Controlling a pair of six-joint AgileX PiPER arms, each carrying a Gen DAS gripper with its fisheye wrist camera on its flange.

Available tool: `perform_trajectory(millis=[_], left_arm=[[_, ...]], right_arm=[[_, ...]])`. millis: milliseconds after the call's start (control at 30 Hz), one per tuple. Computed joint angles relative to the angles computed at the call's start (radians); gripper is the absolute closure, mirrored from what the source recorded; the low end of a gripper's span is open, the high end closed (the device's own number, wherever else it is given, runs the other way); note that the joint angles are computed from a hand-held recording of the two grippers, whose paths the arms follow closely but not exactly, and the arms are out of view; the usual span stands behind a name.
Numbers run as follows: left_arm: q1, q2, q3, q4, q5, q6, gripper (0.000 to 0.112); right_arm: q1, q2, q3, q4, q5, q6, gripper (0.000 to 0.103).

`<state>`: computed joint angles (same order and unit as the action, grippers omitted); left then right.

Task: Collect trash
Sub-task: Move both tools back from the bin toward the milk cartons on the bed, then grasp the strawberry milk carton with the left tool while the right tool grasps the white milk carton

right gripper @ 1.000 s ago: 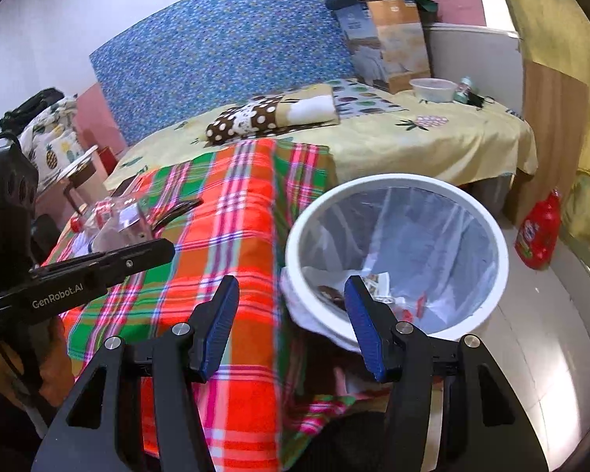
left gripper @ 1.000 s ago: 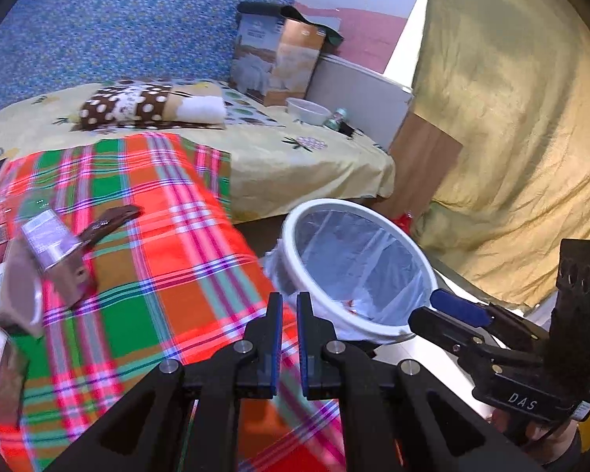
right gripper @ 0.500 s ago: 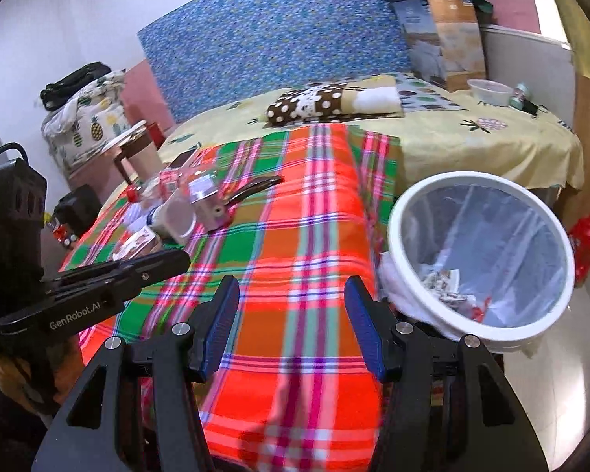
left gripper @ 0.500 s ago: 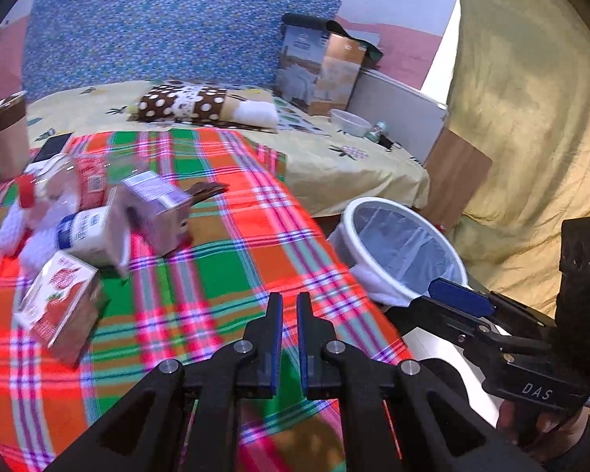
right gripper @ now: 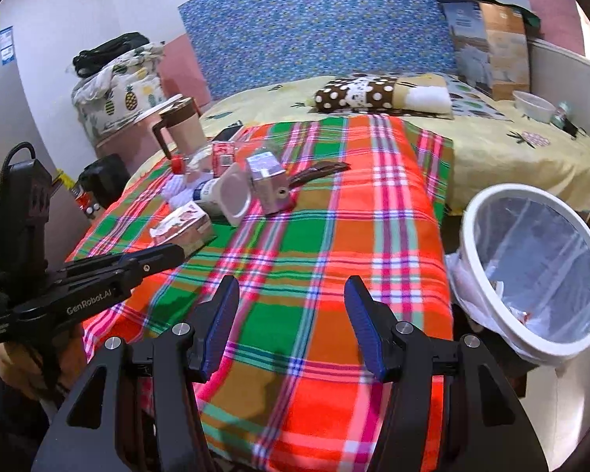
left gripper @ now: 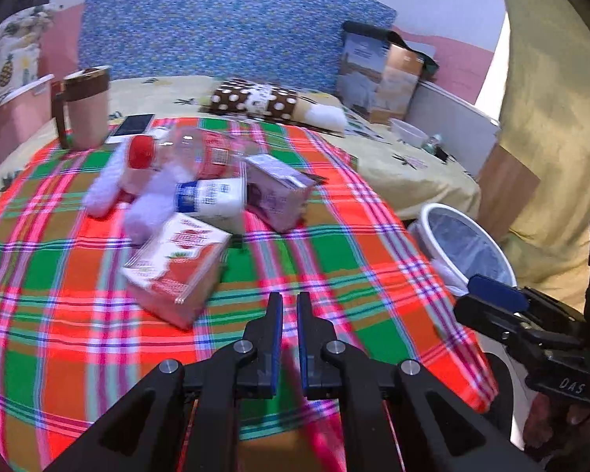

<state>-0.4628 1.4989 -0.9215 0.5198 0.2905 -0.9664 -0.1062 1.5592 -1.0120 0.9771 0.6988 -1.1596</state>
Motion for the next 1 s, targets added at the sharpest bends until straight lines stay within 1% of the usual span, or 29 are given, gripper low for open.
perform_trajectory(millis=[33,100,167,267,333,367,467,500,600,667,767,800,833,867,1000], left_arm=[[0.011,-0.011,0.012,0.013,0.001,-0.012,0.104],[0.028,-0.026,0.024,0.063,0.009,-0.055,0.086],[0.051,-0.045,0.039,0.109,0.009,-0.094,0.079],[0.081,-0.058,0.049,0.138,0.008,-0.094,0.075],[0.102,-0.056,0.051,0.130,0.003,-0.065,0.069],[0.117,-0.052,0.050,0.112,-0.001,-0.034,0.068],[0.141,-0.027,0.037,0.119,0.004,-0.019,0.066],[0.151,-0.017,0.032,0.104,-0.002,0.004,0.065],[0.189,0.010,0.019,-0.007,-0.029,0.148,0.059],[0.209,0.032,0.008,-0.099,-0.043,0.263,0.056],[0.220,0.056,-0.004,-0.175,-0.049,0.367,0.053],[0.224,0.063,-0.009,-0.219,-0.050,0.426,0.047],[0.225,0.067,-0.008,-0.244,-0.053,0.462,0.043],[0.223,0.069,-0.007,-0.249,-0.056,0.479,0.043],[0.218,0.091,-0.023,-0.195,-0.054,0.438,0.043]], right_arm=[[0.006,0.000,-0.003,0.000,0.000,0.001,0.046],[0.023,0.002,-0.012,-0.007,-0.005,0.013,0.046],[0.041,0.009,-0.026,-0.017,-0.007,0.029,0.046],[0.061,0.024,-0.048,-0.023,-0.007,0.044,0.046],[0.071,0.034,-0.061,-0.028,-0.005,0.055,0.046],[0.075,0.039,-0.067,-0.030,-0.006,0.059,0.045],[0.084,0.051,-0.084,-0.034,-0.006,0.064,0.045],[0.086,0.057,-0.092,-0.037,-0.005,0.069,0.045],[0.096,0.073,-0.110,-0.044,-0.009,0.081,0.040],[0.101,0.086,-0.126,-0.059,-0.008,0.096,0.040],[0.111,0.099,-0.139,-0.073,-0.015,0.107,0.040],[0.113,0.102,-0.142,-0.075,-0.015,0.108,0.040],[0.116,0.107,-0.148,-0.080,-0.017,0.112,0.040],[0.118,0.113,-0.155,-0.086,-0.016,0.115,0.040],[0.131,0.145,-0.187,-0.113,-0.022,0.141,0.039]])
